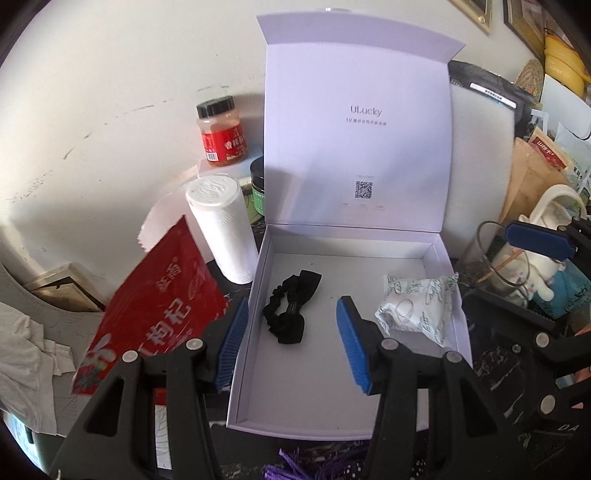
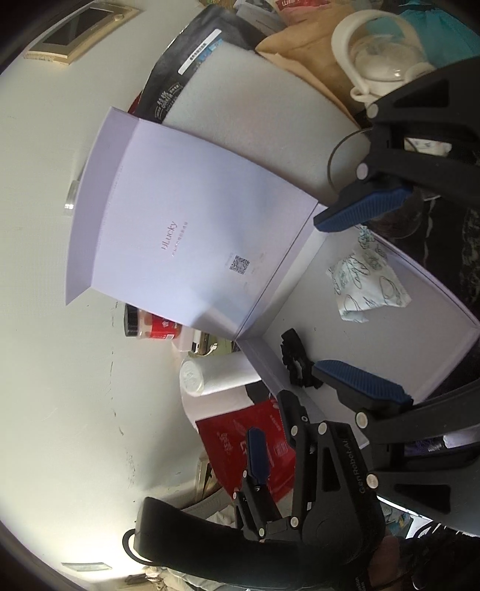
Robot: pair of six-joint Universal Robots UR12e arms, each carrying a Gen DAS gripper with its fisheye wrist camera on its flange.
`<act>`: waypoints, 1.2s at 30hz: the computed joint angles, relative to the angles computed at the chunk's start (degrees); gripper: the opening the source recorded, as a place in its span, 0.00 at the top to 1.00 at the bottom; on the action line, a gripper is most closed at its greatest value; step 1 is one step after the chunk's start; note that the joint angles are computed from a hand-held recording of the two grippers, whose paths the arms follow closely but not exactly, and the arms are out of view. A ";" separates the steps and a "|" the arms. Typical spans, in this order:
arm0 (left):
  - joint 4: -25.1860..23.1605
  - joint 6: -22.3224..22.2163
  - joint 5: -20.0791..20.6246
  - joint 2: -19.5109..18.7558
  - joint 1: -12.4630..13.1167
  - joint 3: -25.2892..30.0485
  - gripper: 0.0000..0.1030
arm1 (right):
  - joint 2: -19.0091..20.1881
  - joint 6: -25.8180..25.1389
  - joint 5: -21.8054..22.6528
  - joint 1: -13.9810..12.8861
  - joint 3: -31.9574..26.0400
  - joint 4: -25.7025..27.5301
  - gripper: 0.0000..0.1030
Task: Organize objects
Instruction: 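Withdraw both tools from the white box back over the table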
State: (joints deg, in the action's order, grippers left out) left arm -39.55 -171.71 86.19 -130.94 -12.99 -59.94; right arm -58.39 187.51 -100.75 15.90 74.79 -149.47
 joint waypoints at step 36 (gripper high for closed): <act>8.89 1.57 0.29 16.99 -0.38 -25.90 0.49 | -11.47 6.82 -3.63 5.35 16.61 -4.82 0.30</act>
State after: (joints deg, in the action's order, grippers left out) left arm -30.67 -170.14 86.48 -113.95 -13.37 -85.84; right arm -69.86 194.34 -104.38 21.25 91.40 -154.29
